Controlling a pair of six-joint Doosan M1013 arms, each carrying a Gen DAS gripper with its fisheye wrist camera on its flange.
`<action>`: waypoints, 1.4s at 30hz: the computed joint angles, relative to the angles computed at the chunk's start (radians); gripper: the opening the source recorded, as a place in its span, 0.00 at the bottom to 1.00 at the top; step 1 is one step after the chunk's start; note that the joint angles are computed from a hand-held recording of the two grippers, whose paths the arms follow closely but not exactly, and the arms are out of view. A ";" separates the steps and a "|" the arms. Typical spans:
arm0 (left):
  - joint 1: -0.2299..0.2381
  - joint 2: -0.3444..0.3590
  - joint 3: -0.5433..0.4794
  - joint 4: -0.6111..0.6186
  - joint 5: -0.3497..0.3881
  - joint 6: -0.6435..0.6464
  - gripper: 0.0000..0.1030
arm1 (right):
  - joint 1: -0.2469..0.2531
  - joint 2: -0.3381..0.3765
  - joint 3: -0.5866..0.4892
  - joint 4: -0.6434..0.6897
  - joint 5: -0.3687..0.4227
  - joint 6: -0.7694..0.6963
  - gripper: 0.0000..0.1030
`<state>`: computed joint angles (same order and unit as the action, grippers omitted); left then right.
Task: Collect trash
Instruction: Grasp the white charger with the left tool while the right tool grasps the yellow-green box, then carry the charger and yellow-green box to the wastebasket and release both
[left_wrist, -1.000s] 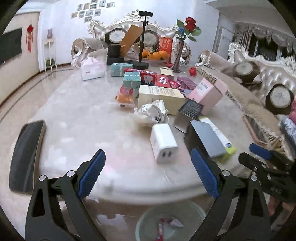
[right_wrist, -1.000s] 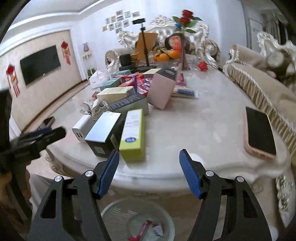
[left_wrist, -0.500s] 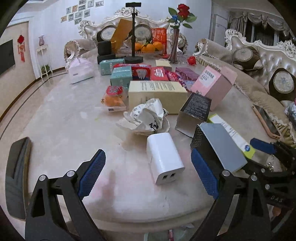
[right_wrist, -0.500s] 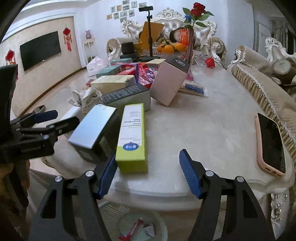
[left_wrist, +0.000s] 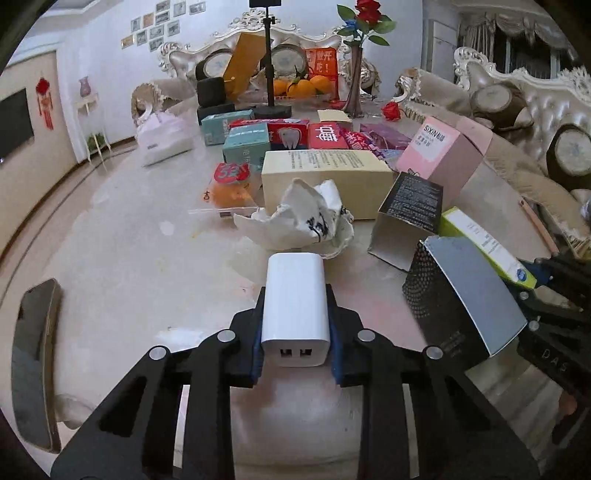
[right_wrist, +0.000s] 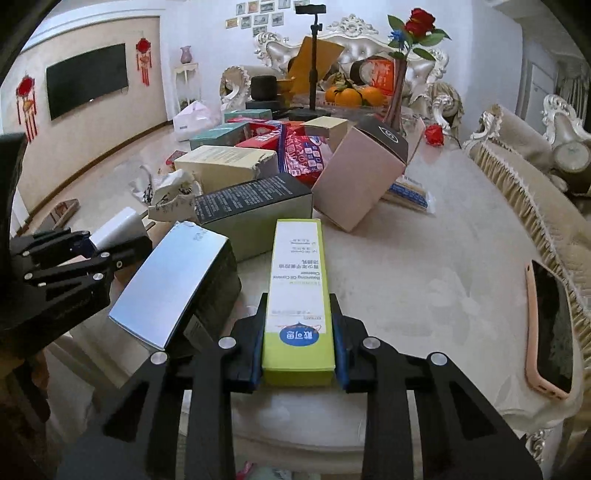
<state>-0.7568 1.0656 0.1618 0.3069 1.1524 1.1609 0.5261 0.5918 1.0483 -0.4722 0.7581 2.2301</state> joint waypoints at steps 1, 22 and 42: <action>0.005 -0.021 0.041 -0.019 -0.026 -0.013 0.27 | -0.003 -0.008 0.011 0.024 -0.016 -0.006 0.27; 0.036 -0.313 0.581 -0.185 -0.449 -0.089 0.27 | 0.015 -0.242 0.345 0.263 -0.206 0.086 0.27; 0.001 -0.229 0.601 -0.537 0.007 0.151 0.85 | 0.008 -0.022 0.181 0.554 0.144 -0.255 0.32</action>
